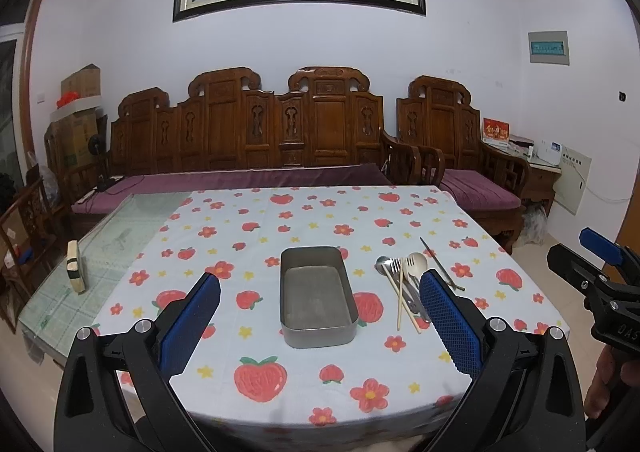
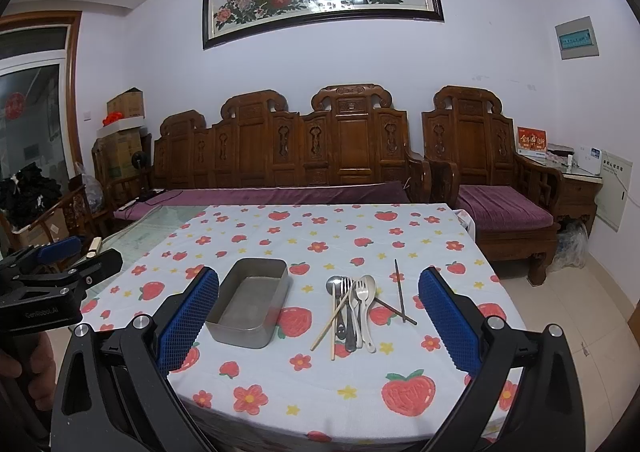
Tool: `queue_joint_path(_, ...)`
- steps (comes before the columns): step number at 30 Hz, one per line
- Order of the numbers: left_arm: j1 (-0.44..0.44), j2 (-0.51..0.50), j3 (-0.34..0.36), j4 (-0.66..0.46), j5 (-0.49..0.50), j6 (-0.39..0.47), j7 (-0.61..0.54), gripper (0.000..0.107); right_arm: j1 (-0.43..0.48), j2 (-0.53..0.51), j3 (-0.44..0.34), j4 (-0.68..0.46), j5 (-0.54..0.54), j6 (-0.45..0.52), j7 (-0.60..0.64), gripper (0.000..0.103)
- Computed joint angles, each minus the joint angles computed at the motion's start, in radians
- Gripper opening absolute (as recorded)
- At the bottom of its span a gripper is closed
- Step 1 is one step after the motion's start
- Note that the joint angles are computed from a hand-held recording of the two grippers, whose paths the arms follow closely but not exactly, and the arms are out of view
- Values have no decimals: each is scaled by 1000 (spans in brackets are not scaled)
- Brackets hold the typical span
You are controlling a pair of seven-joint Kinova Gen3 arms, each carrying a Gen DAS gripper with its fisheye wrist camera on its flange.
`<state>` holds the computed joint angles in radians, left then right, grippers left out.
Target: Organize utensils
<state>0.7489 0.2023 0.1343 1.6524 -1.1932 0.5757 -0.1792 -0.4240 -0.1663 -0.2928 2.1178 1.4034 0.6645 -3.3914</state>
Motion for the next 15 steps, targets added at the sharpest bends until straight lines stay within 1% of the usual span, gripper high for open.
queue_joint_path(2, -6, 0, 4, -2, 17, -6, -17, 97, -3, 13, -1, -10, -4, 2, 5, 101)
queue_joint_path(4, -11, 4, 5, -6, 40, -13, -38, 97, -3, 17, 14, -15, -21, -22, 29, 101)
queue_joint_path(6, -20, 13, 0, -4, 63, -39, -55, 97, -4, 18, 8, -24, -46, -30, 45, 101)
queue_joint_path(8, -29, 29, -10, -4, 92, -67, -87, 97, 15, 19, 28, 0, -19, -77, 23, 101)
queue_joint_path(12, -32, 55, -38, -15, 155, -109, -156, 97, 47, 38, 64, 15, 8, -140, 8, 101)
queue_joint_path(15, -32, 79, -56, -33, 206, -130, -220, 97, 70, 56, 91, 27, 57, -185, -36, 101)
